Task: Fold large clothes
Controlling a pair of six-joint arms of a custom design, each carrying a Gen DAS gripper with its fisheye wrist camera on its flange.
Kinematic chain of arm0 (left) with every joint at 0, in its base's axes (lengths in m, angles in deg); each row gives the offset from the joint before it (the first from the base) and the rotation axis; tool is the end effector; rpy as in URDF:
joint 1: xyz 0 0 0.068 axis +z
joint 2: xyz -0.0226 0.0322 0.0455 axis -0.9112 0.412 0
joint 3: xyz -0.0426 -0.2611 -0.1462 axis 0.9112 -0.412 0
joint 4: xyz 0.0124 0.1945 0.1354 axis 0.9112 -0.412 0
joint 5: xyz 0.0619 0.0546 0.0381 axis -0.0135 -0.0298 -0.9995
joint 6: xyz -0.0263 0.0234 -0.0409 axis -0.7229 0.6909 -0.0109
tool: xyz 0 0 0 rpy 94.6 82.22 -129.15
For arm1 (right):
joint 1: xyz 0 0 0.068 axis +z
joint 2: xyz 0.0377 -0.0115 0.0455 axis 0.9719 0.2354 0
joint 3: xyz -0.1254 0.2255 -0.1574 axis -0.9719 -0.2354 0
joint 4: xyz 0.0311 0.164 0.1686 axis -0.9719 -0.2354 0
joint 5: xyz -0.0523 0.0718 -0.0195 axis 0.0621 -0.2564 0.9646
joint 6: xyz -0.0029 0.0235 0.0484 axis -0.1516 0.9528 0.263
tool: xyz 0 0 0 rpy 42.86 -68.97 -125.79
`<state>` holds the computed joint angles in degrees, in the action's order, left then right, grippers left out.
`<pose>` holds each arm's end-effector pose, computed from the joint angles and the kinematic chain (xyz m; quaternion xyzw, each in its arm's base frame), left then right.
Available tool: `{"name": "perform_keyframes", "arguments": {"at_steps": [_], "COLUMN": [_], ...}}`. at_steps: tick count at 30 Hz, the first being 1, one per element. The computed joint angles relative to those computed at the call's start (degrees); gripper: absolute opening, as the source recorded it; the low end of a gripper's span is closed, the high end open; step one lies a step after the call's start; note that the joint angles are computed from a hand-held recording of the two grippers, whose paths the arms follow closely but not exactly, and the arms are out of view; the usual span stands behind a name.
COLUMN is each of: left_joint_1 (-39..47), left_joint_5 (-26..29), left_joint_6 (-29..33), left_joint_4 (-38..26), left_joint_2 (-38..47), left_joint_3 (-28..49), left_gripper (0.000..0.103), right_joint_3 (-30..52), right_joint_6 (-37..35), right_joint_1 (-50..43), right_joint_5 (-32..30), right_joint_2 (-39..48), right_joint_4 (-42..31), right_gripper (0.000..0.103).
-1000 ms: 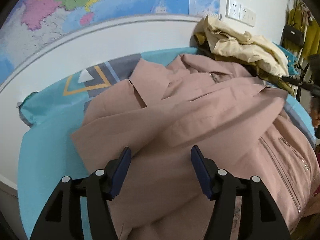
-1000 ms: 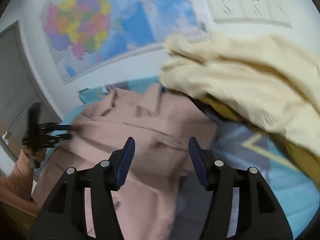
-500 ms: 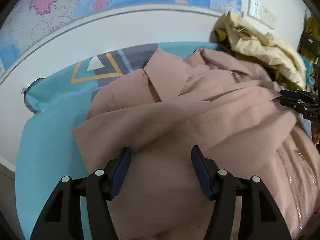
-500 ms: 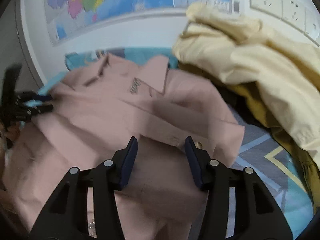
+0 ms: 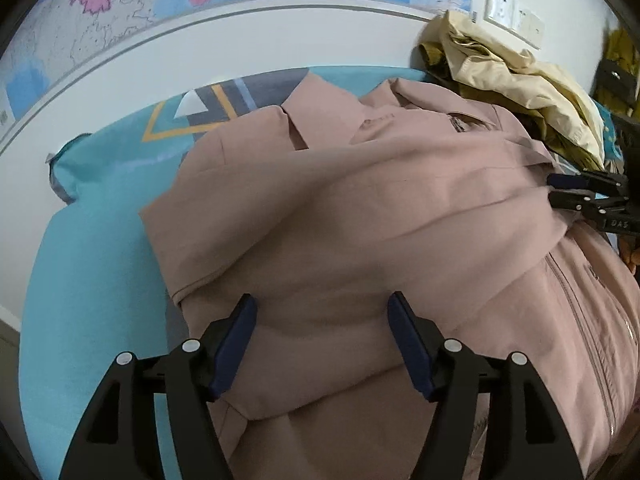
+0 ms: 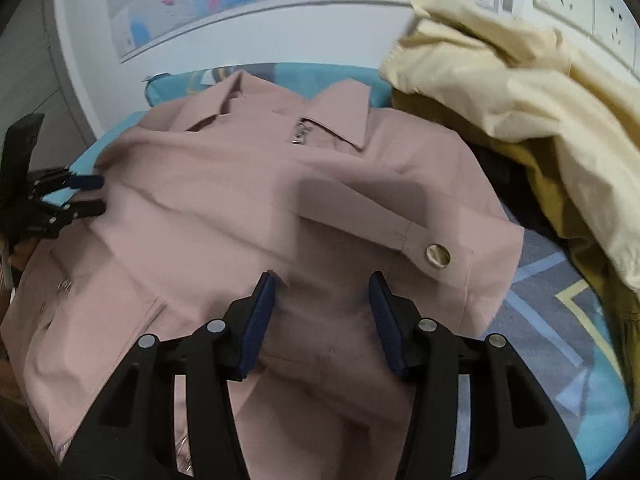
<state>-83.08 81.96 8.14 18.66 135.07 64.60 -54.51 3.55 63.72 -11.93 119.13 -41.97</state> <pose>0.3325 -0.1116 0.1831 0.2866 0.9016 -0.1028 0.3073 0.2379 -0.0432 0.1727 -0.0447 0.9329 0.0592 0.3523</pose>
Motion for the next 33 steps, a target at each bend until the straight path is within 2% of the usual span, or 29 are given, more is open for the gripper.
{"name": "perform_keyframes", "arguments": {"at_steps": [4, 13, 17, 25, 27, 28, 30, 33], "left_joint_1": [0.6, -0.04, -1.38, -3.13, -2.84, -2.6, -1.95, -0.17], "left_joint_5": [1.04, -0.7, -1.59, -4.07, -3.69, -3.64, -3.49, -1.62], "left_joint_6": [-0.83, -0.79, -1.64, -2.59, -3.03, -3.3, -3.28, -1.71], "left_joint_4": [-0.07, 2.47, 3.09, 3.85, 3.9, 3.95, 4.34, 5.59], "left_joint_2": [-1.97, -8.65, -11.18, -14.17, -15.11, -15.81, -17.6, -22.81], "left_joint_3": [-1.0, -8.23, -10.67, -14.36, -15.28, -15.91, -17.56, -21.85], "left_gripper": [0.066, 0.066, 0.068, 0.069, 0.07, 0.072, 0.08, 0.083], "right_joint_3": [-0.39, -4.39, -4.72, -5.19, -5.05, -5.31, -5.78, -5.92], "right_joint_6": [1.76, 1.26, 2.01, 5.04, 5.87, 6.03, 5.89, 3.18], "right_joint_1": [1.98, 1.71, 3.16, 6.33, 5.46, 4.77, 3.17, -3.14], "right_joint_5": [2.78, -2.8, -3.6, -1.1, -2.42, -3.43, -5.25, -12.73], "right_joint_2": [-3.29, -18.47, -18.45, -11.04, -11.03, -12.35, -15.43, -21.01], "right_joint_4": [-0.9, -8.03, -8.61, -4.76, -5.22, -5.82, -7.81, -14.62], "right_gripper": [0.049, 0.055, 0.056, 0.056, 0.056, 0.059, 0.063, 0.067]}}
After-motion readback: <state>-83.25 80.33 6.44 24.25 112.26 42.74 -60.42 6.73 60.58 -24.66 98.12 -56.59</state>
